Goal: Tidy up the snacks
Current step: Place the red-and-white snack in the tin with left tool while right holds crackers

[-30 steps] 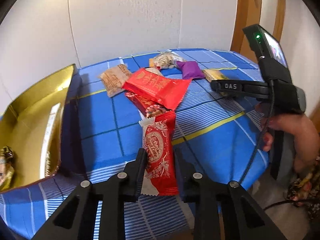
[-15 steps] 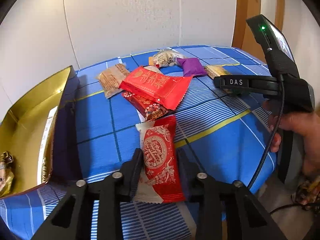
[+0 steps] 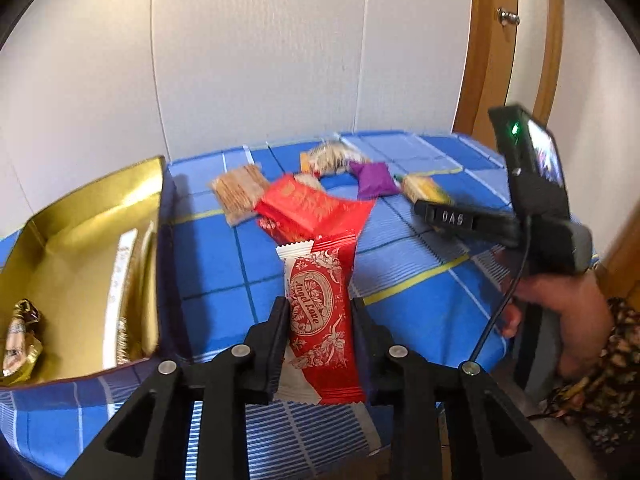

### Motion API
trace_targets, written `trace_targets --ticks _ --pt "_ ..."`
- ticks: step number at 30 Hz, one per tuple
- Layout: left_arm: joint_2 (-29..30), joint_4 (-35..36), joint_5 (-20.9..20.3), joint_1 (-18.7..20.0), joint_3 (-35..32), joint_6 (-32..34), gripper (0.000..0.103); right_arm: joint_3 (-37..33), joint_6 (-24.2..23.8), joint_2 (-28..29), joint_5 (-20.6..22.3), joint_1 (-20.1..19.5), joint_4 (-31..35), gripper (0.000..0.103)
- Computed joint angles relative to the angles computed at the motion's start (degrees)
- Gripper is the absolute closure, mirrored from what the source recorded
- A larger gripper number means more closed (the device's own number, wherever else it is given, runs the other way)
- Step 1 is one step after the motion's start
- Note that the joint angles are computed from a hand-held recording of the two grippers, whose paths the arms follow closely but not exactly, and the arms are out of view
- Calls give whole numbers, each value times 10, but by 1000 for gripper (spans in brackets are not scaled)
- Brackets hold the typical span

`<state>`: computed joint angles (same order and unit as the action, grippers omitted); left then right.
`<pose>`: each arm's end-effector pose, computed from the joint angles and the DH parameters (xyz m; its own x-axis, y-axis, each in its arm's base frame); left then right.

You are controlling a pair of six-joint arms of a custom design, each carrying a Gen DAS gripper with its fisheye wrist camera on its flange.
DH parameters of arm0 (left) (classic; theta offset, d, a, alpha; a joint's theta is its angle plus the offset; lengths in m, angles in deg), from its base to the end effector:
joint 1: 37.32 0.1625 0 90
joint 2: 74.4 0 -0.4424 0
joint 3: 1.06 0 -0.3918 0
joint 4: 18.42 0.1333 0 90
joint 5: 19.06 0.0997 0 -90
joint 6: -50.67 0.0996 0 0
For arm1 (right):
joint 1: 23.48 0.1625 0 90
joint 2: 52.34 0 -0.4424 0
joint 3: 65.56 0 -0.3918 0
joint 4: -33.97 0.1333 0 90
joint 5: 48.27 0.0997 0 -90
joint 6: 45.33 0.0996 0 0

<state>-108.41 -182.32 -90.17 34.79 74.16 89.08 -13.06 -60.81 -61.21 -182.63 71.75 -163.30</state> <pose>-0.0871 -0.8086 0.1264 -0.5870 0.5949 -0.5491 0.7954 0.5504 -0.2539 0.1389 -0.8195 0.0181 -0.7304 0.4204 0.5383 -0.2443 0.5752 -0.7807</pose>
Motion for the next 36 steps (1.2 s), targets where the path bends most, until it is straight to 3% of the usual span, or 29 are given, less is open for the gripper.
trace_targets --ticks 13,20,36 --pt "-26 -45 11 9 0 -18 73 29 12 -9 16 2 -34 56" --pt "-17 -26 50 23 -45 -42 73 40 4 -10 26 4 -67 56" --pt "77 139 175 76 -299 -82 73 45 -4 -6 22 8 -97 56"
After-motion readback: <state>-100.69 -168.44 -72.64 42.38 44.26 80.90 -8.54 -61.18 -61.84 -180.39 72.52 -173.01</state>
